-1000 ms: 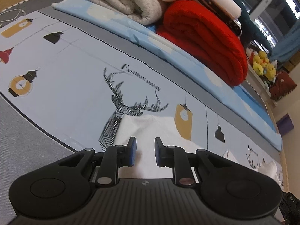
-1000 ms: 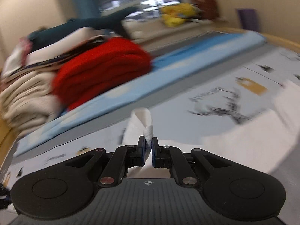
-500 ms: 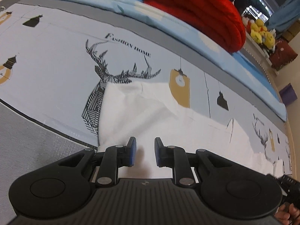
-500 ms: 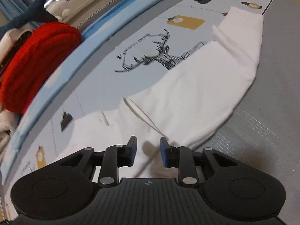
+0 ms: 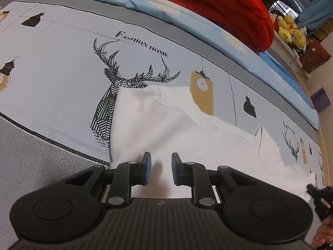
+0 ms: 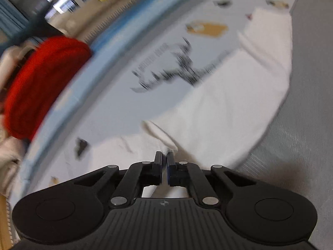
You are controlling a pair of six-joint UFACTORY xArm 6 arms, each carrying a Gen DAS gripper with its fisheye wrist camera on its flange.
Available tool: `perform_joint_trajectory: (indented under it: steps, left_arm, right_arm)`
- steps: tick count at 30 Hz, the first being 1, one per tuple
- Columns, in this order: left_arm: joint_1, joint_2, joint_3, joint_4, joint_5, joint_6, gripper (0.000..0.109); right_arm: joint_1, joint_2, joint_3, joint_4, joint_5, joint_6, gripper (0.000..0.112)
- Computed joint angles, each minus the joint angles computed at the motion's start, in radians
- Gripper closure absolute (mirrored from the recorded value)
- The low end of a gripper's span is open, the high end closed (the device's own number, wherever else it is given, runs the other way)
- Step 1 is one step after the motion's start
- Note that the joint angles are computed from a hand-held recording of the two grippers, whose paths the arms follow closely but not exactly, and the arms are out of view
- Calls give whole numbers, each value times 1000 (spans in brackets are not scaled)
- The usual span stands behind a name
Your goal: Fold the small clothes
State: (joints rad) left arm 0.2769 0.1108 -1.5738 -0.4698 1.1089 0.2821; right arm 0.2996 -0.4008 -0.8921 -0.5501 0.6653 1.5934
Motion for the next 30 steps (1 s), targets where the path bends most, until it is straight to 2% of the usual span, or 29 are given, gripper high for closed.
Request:
perform_joint_trajectory:
  steps: [3,6,8,10,12,14,16,17,18,19,20,21,24,27,30]
  left_arm:
    - [-1,2,1,8,7,7,87]
    - [-3,6,-2,14,16,5,87]
    - [-5,5,-2,9,21,8,87]
    - [-9,-1,4,2,24,19,87]
    - [-13,-6,12,-1,31,31,87]
    - [-15,-8,20,-2,40,38,87]
    - [-15,0,19,10,67,30,87]
    - [-18,7,17,36,80,19,87]
    - [-23,11,18,68,86,8,87]
    - [-24,11,24,86,84,4,87]
    - [-24,10,28,88,80,6,87]
    - [-26,8,27,90,78,3,87]
    - [-26,-15,41,33,47,22,87]
    - [-33,-19,51,20,69,50,79]
    - [-50,-21,73,79,69,40,79]
  right_arm:
    - [23,5,-31,-55,63,21,109]
    - [40,51,-88,-5,265,-5,108]
    - [41,54,-91,-11,294,6,106]
    - [70,45,-96,-115,304,53,104]
    - [90,38,-97,-225,278,74,104]
    - [71,19,-69,-244,198,94,104]
    - [22,21,-36,-133,83,30,103]
    - [1,30,-27,-37,58,-32,103]
    - [-9,44,-29,42,76,-89,103]
    - [-16,68,-45,132,135,-164,103]
    - [-20,80,-55,182,192,-197,103]
    - [-26,75,-47,207,207,-191,103]
    - [-33,47,-26,185,159,-188,99]
    - [-34,30,-11,135,100,-196,90]
    - [-47,35,-17,189,138,-220,90]
